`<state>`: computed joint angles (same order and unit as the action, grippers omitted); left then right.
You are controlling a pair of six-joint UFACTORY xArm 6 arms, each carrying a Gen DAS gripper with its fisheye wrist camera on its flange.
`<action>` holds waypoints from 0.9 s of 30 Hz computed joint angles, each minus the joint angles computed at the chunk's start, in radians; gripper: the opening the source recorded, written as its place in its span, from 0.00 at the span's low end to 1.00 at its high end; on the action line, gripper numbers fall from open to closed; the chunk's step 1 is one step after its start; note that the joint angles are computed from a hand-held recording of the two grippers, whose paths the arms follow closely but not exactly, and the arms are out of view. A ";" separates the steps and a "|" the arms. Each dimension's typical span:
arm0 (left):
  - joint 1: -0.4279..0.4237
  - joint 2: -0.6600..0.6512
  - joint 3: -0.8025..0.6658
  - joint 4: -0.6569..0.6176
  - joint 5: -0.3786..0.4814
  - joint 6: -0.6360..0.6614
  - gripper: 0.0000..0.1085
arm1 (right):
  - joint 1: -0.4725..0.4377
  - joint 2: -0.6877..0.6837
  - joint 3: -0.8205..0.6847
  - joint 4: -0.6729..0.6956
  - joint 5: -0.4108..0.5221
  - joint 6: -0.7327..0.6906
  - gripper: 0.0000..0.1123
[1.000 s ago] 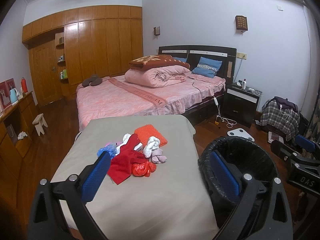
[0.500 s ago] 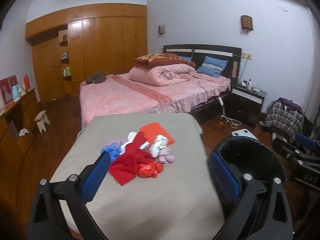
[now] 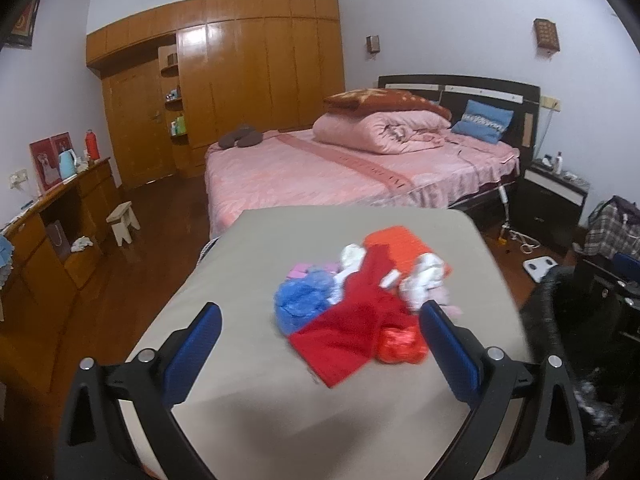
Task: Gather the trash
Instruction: 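Reach the left gripper to the blue plastic bag while right reaches white sock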
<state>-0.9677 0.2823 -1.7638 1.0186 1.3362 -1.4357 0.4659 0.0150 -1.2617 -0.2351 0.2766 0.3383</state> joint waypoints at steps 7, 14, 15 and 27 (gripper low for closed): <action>0.092 -0.011 0.069 -0.017 -0.073 -0.009 0.86 | 0.028 0.185 -0.170 0.017 0.014 -0.036 0.84; 0.173 -0.018 0.124 -0.023 -0.160 -0.019 0.82 | 0.058 0.381 -0.389 0.134 0.071 -0.162 0.77; 0.179 -0.019 0.130 -0.022 -0.165 -0.018 0.82 | 0.062 0.405 -0.416 0.140 0.079 -0.167 0.76; 0.225 -0.033 0.198 -0.006 -0.241 -0.048 0.82 | 0.090 0.642 -0.716 0.175 0.203 -0.245 0.69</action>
<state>-0.7427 0.2490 -1.5654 1.0125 1.0956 -1.4836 0.5563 0.6569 -1.9777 -0.0605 0.4793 0.0933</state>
